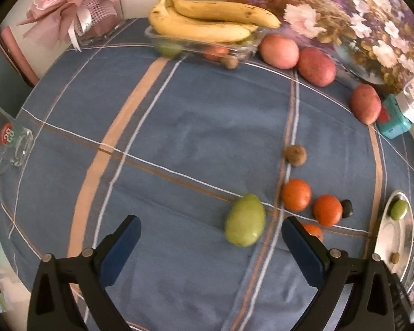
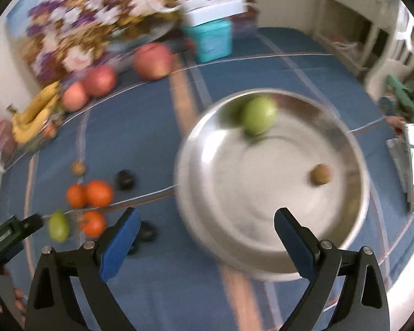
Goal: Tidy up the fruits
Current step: 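Move the left gripper to the second green pear while the right approaches a black fruit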
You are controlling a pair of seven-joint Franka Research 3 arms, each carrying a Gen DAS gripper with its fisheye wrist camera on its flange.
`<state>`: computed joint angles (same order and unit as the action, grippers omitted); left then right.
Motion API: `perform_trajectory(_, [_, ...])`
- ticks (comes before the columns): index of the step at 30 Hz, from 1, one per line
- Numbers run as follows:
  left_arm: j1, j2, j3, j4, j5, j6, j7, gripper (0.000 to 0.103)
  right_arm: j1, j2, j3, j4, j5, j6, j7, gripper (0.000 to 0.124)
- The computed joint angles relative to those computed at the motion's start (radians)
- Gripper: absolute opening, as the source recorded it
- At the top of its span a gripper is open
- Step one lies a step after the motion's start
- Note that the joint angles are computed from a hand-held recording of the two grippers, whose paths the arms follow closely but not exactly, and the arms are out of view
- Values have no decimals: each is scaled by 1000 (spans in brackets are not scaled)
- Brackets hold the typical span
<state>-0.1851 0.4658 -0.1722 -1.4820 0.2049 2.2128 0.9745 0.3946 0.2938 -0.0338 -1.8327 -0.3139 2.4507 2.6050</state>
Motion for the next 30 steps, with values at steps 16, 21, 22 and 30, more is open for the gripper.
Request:
perform_trajectory(16, [31,115,-24,105,-69,-12,115,103,68,212,-6,266,168,-185,66,98])
perform_trajectory(21, [25,172,-34,169,-108,-36,165,103,61,257,-10,295,187,-184,103,98])
perform_trajectory(22, [23,183,-34,182,-112,-39,173,103,61,270,-12,309,189,-193,106,98])
perform_trajectory(30, [-2,221,-15,218,-90,-20,176,103,84,350,-37,425,149,-281,121,100])
